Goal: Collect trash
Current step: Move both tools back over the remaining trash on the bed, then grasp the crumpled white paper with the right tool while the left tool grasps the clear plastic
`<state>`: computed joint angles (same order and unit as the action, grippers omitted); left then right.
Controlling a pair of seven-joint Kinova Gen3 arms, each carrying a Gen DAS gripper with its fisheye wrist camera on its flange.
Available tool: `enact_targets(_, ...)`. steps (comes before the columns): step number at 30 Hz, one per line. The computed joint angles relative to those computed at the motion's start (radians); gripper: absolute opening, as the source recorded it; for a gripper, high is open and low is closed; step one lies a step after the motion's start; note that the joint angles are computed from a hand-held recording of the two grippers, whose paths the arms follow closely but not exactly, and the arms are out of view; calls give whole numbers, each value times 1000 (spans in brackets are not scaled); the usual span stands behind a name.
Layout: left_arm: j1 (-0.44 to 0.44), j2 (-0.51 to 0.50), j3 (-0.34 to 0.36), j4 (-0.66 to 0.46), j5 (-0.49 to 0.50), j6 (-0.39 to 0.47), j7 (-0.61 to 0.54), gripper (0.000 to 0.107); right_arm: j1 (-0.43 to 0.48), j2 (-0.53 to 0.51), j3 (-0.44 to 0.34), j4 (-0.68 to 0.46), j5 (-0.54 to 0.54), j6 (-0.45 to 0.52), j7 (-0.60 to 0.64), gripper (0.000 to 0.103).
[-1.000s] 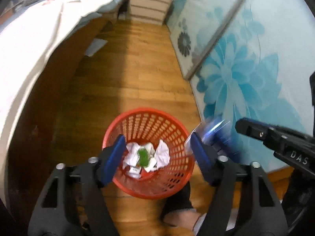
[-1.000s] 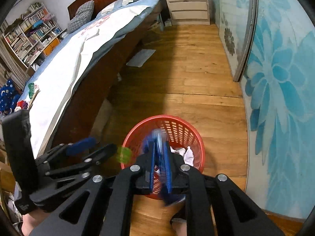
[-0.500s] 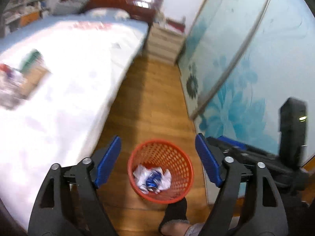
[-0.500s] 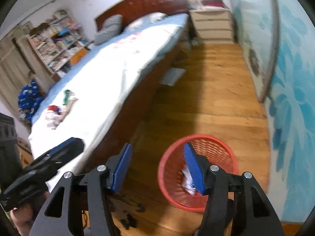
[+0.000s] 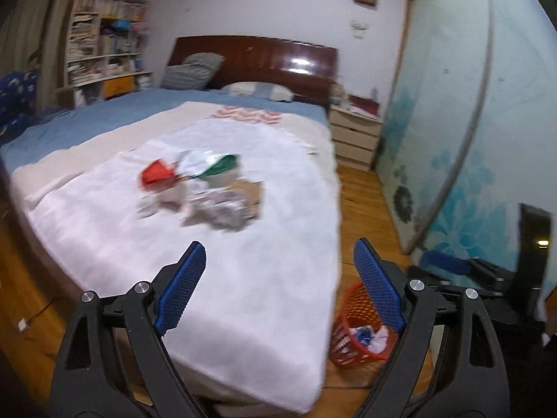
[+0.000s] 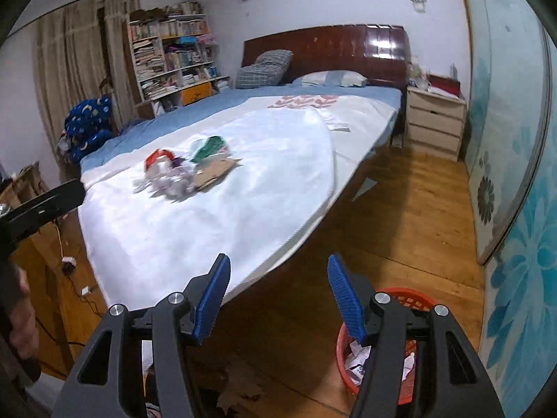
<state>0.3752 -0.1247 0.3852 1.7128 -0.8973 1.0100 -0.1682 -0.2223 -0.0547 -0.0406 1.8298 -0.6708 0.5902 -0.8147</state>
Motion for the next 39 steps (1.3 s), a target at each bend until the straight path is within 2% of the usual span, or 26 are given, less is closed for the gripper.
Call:
enact_targets(4, -18, -31, -8, 40, 15, 17, -5, 86, 3, -24, 12, 20, -38, 47, 22, 61)
enact_targets(11, -69, -66, 5, 71, 49, 2, 1, 86, -8, -26, 8, 28, -35, 64, 15, 62)
enact_targets(16, -107, -92, 20, 87, 58, 7, 17, 86, -13, 51, -14, -36, -66, 77, 28, 62)
enact_targets(18, -126, -109, 16, 95, 73, 4, 19, 86, -16, 78, -42, -74, -47, 63, 6, 62)
enact_targets(20, -149, -124, 21, 101, 84, 6, 26, 86, 8, 118, -109, -139, -2, 53, -39, 63)
enact_targets(22, -171, -141, 22, 108, 105, 6, 25, 86, -10, 166, -143, -225, 79, 58, -100, 63)
enact_targets(25, -208, -169, 15, 120, 141, -8, 21, 86, -125, 248, -114, -364, 201, 67, -177, 67)
enact_targets(28, -249, -198, 14, 135, 166, -32, 17, 86, -183, 347, -149, -503, 314, 82, -235, 68)
enact_targets(30, -275, -214, 13, 143, 181, -47, 9, 86, -234, 412, -147, -596, 394, 118, -278, 69)
enact_targets(33, -312, -231, 8, 154, 210, -77, -7, 86, -330, 514, -98, -734, 507, 201, -365, 69)
enact_targets(34, -325, -234, 8, 157, 218, -87, -12, 86, -365, 554, -70, -780, 538, 234, -406, 68)
enact_targets(35, -335, -240, 5, 162, 229, -102, -19, 86, -383, 590, -58, -827, 563, 273, -446, 63)
enact_targets(36, -345, -245, 2, 167, 239, -116, -28, 86, -381, 615, -65, -863, 572, 314, -473, 56)
enact_targets(37, -358, -251, 4, 172, 245, -126, -33, 86, -365, 640, -91, -886, 565, 339, -491, 54)
enact_targets(39, -384, -258, 7, 177, 253, -143, -52, 86, -357, 640, -109, -881, 576, 339, -500, 47)
